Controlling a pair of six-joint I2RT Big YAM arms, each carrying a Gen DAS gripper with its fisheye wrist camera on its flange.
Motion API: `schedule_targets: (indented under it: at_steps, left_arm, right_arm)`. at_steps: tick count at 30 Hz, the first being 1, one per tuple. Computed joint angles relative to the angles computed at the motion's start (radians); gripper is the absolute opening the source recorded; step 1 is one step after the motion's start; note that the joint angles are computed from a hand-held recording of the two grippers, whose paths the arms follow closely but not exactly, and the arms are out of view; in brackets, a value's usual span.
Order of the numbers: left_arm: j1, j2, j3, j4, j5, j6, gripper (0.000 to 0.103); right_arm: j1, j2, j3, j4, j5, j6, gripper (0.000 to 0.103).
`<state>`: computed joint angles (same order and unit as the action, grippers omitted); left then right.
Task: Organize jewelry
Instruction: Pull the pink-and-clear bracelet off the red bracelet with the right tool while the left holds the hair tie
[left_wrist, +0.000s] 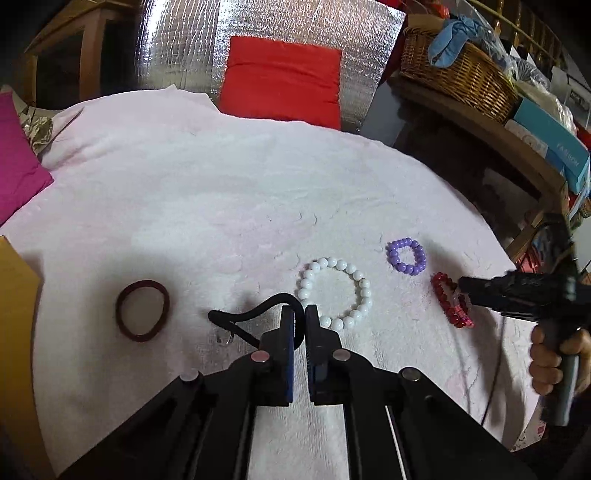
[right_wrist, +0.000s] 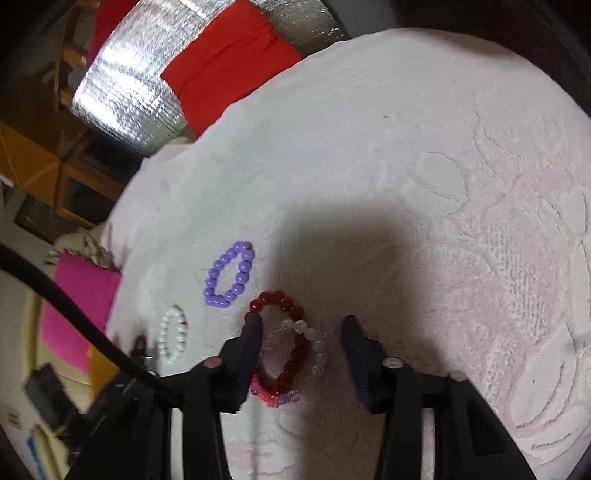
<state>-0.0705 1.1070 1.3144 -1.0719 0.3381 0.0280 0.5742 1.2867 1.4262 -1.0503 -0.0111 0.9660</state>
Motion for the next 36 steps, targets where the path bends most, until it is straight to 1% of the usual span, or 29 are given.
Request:
schedule_targets:
  at_steps: [2,3,4,5,6,7,8,10,11,13,14,15,20,24,25,26,27,29,30,31,32,33,34,36]
  left_arm:
    - [0.01,-0.009,0.001,-0.003,0.013,0.011,0.005]
    - [0.016,-0.011,0.002,-0.003,0.019,0.017,0.005]
    - [0.019,-0.013,0.003,-0.003,0.023,0.021,0.005]
    - [0.024,-0.019,0.002,-0.001,0.026,0.026,0.005]
    - [0.026,-0.024,0.0,0.001,0.026,0.03,0.005]
    - [0.028,-0.028,-0.001,0.003,0.024,0.032,0.006]
    - [0.031,-0.03,-0.003,0.006,0.022,0.034,0.006]
    - [0.041,-0.031,-0.003,0.001,0.026,0.034,0.006]
    - [0.045,-0.032,-0.003,-0.001,0.026,0.035,0.005]
    - [0.049,-0.031,-0.001,0.0,0.025,0.037,0.005]
    - [0.05,-0.031,-0.001,0.0,0.024,0.036,0.005]
    - [0.051,-0.031,-0.001,0.0,0.025,0.035,0.006]
    - [0.05,-0.036,-0.002,0.005,0.026,0.028,0.006]
    - [0.049,-0.039,-0.002,0.008,0.023,0.027,0.006]
    - [0.048,-0.04,-0.002,0.008,0.021,0.028,0.006]
    - [0.046,-0.04,-0.004,0.007,0.018,0.03,0.006]
    - [0.045,-0.04,-0.004,0.007,0.015,0.03,0.006]
    - [0.042,-0.039,-0.004,0.003,0.014,0.03,0.006]
    - [0.039,-0.038,-0.004,0.002,0.011,0.031,0.006]
    - [0.037,-0.039,-0.004,0.002,0.009,0.034,0.006]
    - [0.034,-0.041,-0.006,0.003,0.004,0.036,0.006]
    - [0.03,-0.041,-0.006,0.003,0.002,0.037,0.006]
    - [0.026,-0.041,-0.007,0.002,0.0,0.038,0.006]
    - [0.019,-0.044,-0.01,0.002,-0.004,0.041,0.006]
  right_arm:
    - [0.033,0.043,0.049,-0.048,0.075,-0.041,0.036]
    - [0.057,0.072,0.083,-0.082,0.13,-0.076,0.032]
    - [0.071,0.092,0.107,-0.107,0.164,-0.1,0.029]
    - [0.088,0.112,0.129,-0.135,0.209,-0.127,0.021]
    - [0.102,0.131,0.152,-0.158,0.246,-0.151,0.018]
    - [0.104,0.134,0.159,-0.166,0.254,-0.163,0.018]
    - [0.101,0.133,0.161,-0.162,0.243,-0.168,0.018]
    - [0.079,0.113,0.146,-0.141,0.187,-0.157,0.018]
    - [0.07,0.097,0.133,-0.124,0.183,-0.144,0.018]
    - [0.059,0.078,0.121,-0.126,0.205,-0.14,0.017]
    - [0.049,0.067,0.113,-0.123,0.198,-0.141,0.015]
    - [0.042,0.058,0.104,-0.117,0.186,-0.138,0.009]
    - [0.014,0.015,0.063,-0.078,0.133,-0.101,0.007]
    - [0.001,-0.019,0.033,-0.009,0.091,-0.074,0.007]
    - [0.002,-0.015,0.036,-0.004,0.088,-0.069,0.007]
    - [-0.001,-0.016,0.038,-0.015,0.083,-0.058,0.007]
    - [-0.009,-0.019,0.036,-0.03,0.073,-0.027,0.008]
    - [-0.027,-0.023,0.024,-0.031,0.041,0.013,0.009]
    - [-0.035,-0.028,0.016,-0.031,0.034,0.027,0.015]
    - [-0.041,-0.029,0.01,-0.029,0.035,0.035,0.026]
    - [-0.042,-0.028,0.005,-0.026,0.036,0.04,0.032]
    - [-0.044,-0.024,0.003,-0.023,0.029,0.042,0.045]
    - [-0.043,-0.021,0.0,-0.014,0.024,0.043,0.05]
    - [-0.036,-0.012,0.001,-0.002,0.026,0.037,0.05]
